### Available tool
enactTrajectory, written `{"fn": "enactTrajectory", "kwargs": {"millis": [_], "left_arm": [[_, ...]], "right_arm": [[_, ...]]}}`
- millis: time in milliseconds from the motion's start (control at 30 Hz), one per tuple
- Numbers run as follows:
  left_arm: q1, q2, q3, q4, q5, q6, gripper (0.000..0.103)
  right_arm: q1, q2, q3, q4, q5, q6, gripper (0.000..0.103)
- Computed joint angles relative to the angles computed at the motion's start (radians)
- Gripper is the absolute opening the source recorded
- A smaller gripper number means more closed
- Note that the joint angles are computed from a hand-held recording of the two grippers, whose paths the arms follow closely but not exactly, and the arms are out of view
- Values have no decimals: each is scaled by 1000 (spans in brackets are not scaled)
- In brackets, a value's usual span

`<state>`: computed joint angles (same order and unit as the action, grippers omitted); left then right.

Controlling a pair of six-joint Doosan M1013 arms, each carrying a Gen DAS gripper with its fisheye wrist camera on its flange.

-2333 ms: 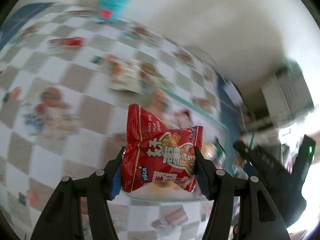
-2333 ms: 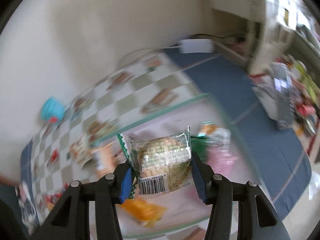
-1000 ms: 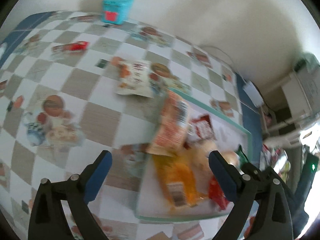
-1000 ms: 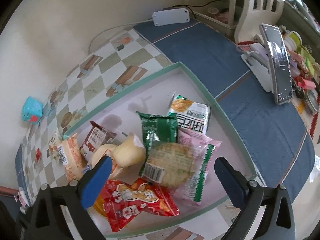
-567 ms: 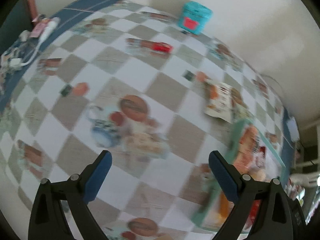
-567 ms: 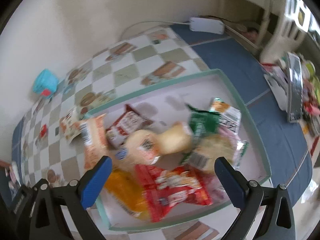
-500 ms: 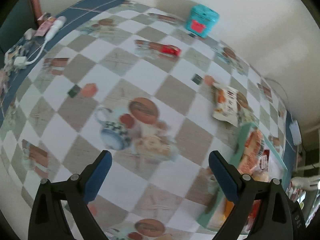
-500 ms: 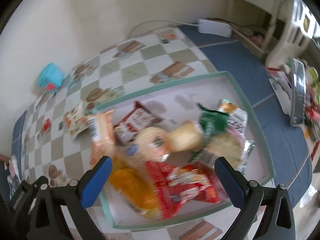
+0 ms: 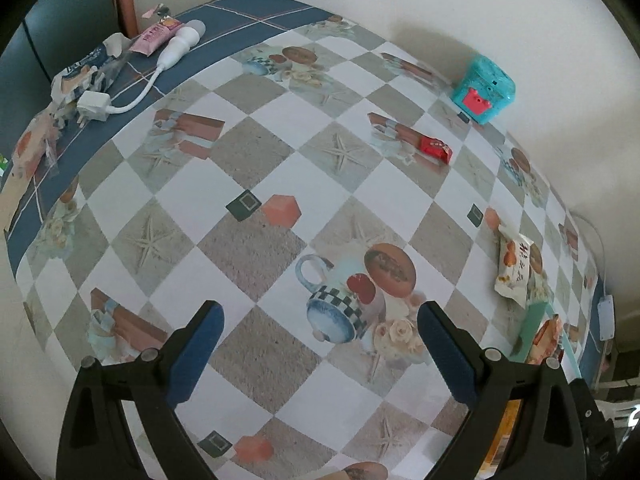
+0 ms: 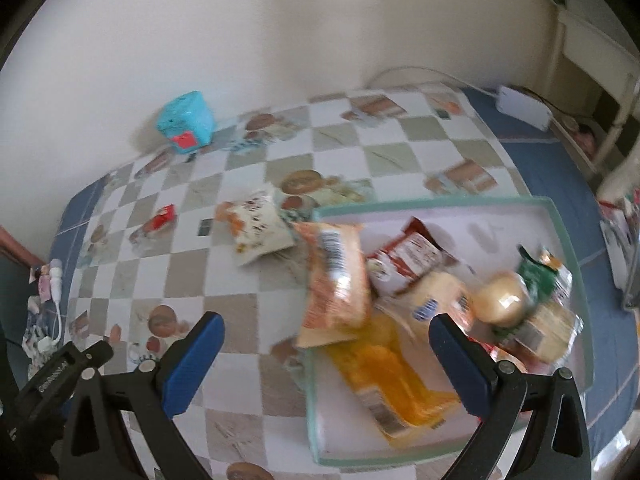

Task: Organize snacks
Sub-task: 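Move both open grippers back toward the red candy and white pastry bag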

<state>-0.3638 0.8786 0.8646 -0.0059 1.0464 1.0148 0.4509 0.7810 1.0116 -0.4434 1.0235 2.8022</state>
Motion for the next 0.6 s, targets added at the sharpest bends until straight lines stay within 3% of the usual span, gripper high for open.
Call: {"fn": "enactTrajectory", "kwargs": {"millis": [600], "left_arm": [[17, 126, -220, -26, 100, 46, 97]], "right_arm": [[-13, 126, -190, 58, -59, -180, 103]]}}
